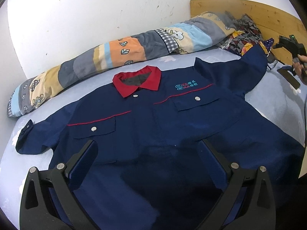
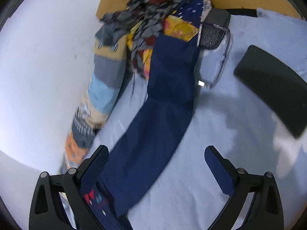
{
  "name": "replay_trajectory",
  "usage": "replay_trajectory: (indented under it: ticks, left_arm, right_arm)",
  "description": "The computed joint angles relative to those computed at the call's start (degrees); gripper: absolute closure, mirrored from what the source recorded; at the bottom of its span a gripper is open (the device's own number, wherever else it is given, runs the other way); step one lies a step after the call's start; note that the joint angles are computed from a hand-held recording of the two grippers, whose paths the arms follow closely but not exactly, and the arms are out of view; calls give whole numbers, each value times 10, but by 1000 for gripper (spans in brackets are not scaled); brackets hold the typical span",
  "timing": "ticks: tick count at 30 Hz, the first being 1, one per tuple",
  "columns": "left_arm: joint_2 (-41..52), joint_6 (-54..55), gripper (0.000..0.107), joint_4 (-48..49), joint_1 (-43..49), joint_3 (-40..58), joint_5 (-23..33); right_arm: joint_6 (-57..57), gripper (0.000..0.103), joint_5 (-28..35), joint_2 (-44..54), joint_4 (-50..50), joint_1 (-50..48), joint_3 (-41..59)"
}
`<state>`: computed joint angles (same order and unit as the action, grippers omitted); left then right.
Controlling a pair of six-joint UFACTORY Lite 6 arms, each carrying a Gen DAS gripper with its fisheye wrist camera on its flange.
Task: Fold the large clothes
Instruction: 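Reach the right gripper to the jacket sleeve cuff and close on it, then lift the gripped sleeve up off the sheet with the right gripper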
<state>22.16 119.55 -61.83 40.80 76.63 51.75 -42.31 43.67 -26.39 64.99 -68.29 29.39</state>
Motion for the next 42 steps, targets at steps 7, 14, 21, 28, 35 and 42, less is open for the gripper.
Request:
replay_trajectory:
  ticks: [7, 14, 21, 28, 35, 42]
  left_arm:
    - [11, -11, 4, 16, -11, 4, -15]
    - [18, -12, 4, 21, -12, 6, -25]
    - [19, 2, 4, 18, -17, -2, -36]
    - [29, -7, 4, 27, -27, 1, -49]
    - [33, -14, 4, 29, -30, 3, -50]
    - [27, -14, 4, 24, -22, 2, -38]
  right_arm:
    - [-105, 51, -44, 180, 74, 26, 85]
    - [-188, 52, -130, 241, 147, 57, 108]
    - [-248, 52, -177, 315, 212, 82, 150]
    - [-291, 54, -194, 395, 265, 99, 199]
    - [-319, 98, -210, 393, 266, 144, 215]
    - [-319, 99, -242, 234, 295, 178, 147]
